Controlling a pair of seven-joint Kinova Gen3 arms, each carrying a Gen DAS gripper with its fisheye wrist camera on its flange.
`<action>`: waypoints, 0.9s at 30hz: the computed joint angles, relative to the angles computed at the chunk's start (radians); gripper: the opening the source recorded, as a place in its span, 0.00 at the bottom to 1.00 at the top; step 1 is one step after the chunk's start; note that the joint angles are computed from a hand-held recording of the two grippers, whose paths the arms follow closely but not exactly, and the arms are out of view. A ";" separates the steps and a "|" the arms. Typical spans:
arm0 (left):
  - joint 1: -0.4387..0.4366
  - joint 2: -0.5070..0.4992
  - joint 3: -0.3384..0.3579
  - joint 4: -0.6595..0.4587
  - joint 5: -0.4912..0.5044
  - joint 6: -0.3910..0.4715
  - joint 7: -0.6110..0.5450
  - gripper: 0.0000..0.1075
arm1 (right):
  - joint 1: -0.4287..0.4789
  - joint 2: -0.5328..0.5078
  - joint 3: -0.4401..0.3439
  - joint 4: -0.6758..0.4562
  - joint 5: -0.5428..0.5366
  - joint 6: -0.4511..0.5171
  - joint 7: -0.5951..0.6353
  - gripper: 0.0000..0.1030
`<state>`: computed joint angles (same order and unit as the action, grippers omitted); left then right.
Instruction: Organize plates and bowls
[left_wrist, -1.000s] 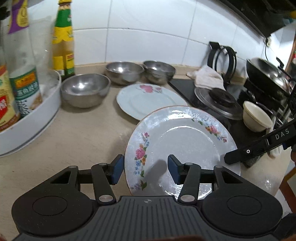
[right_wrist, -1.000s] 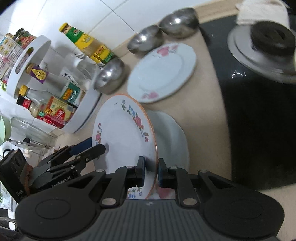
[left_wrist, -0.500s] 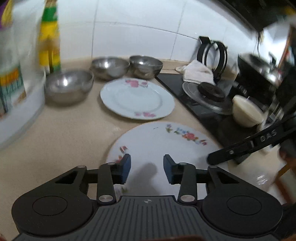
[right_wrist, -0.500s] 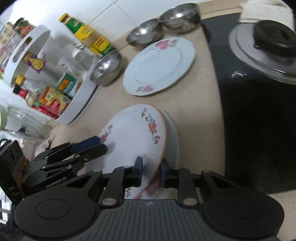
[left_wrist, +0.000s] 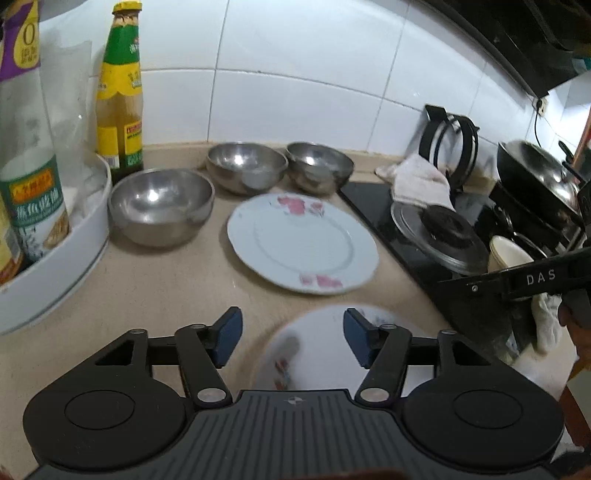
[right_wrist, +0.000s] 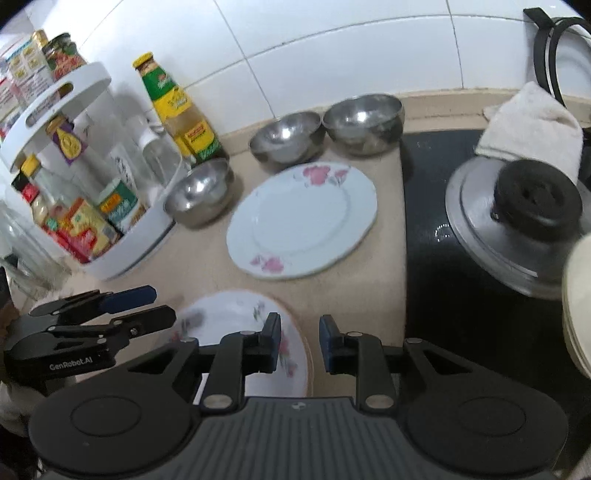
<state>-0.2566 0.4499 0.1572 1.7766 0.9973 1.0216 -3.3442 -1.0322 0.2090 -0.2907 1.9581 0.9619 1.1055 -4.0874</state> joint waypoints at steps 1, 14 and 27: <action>0.006 0.005 0.002 -0.010 0.000 -0.001 0.009 0.64 | 0.005 0.002 0.004 -0.003 0.006 0.000 0.008 0.22; 0.109 0.024 0.034 -0.080 -0.050 -0.169 0.161 0.76 | 0.087 0.015 0.048 -0.036 -0.036 -0.042 0.148 0.28; 0.182 0.076 0.102 -0.162 -0.200 -0.273 0.313 0.81 | 0.151 0.009 0.074 -0.018 -0.040 -0.066 0.183 0.34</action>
